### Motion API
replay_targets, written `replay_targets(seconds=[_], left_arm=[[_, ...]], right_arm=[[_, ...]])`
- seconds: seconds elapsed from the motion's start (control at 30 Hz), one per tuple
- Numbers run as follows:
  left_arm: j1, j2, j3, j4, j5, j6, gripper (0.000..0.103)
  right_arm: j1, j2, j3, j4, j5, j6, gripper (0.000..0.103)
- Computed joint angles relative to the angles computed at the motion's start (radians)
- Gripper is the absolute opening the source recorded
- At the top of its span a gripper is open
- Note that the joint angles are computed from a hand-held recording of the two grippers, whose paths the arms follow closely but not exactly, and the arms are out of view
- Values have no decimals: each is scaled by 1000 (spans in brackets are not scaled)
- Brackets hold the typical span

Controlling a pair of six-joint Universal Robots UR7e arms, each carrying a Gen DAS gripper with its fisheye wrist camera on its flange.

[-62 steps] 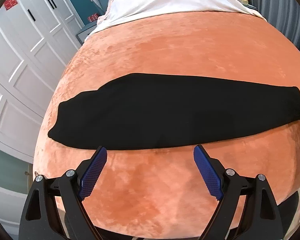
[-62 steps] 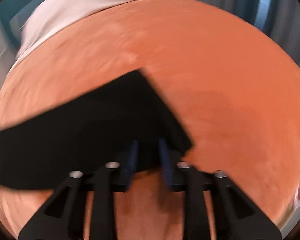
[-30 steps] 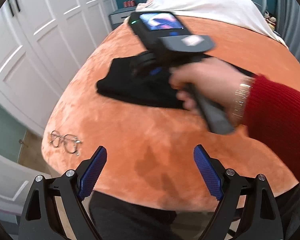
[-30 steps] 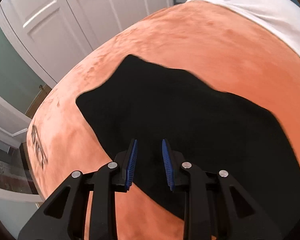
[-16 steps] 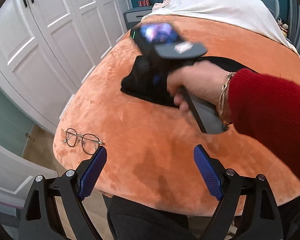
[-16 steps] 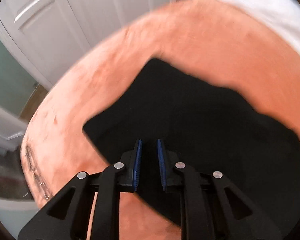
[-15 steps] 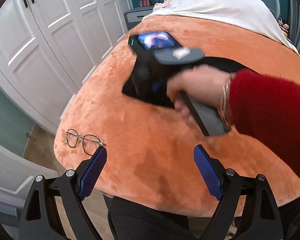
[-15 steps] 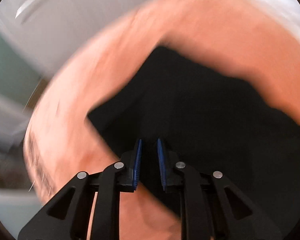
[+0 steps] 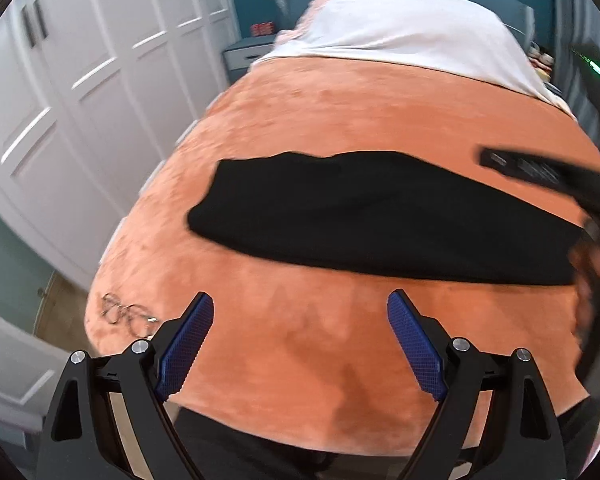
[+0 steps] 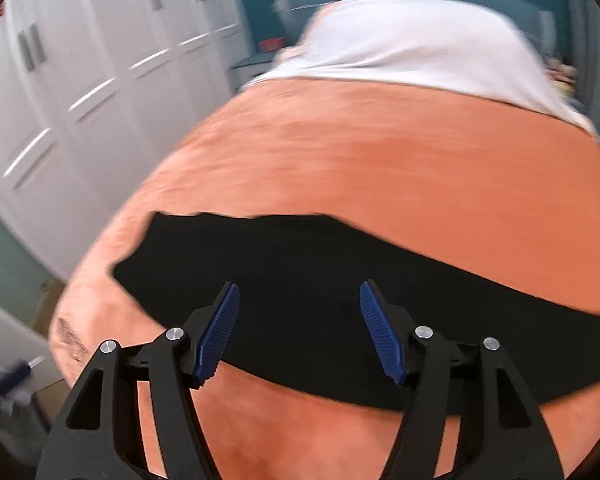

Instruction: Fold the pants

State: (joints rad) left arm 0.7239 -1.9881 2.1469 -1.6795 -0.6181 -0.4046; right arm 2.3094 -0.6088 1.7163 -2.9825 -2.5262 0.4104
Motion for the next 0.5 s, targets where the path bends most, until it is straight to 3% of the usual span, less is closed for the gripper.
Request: replay_targets(seconds=[0.17, 0.37, 0.5], left_arm=[[-117, 48, 33, 49, -29, -102, 86], [-182, 135, 31, 58, -108, -175, 86], [-209, 173, 35, 61, -111, -203, 86]], right_arm=[[20, -176, 269, -23, -89, 179, 71], [40, -310, 509, -33, -169, 356, 81], [3, -452, 683, 58, -189, 601, 81]])
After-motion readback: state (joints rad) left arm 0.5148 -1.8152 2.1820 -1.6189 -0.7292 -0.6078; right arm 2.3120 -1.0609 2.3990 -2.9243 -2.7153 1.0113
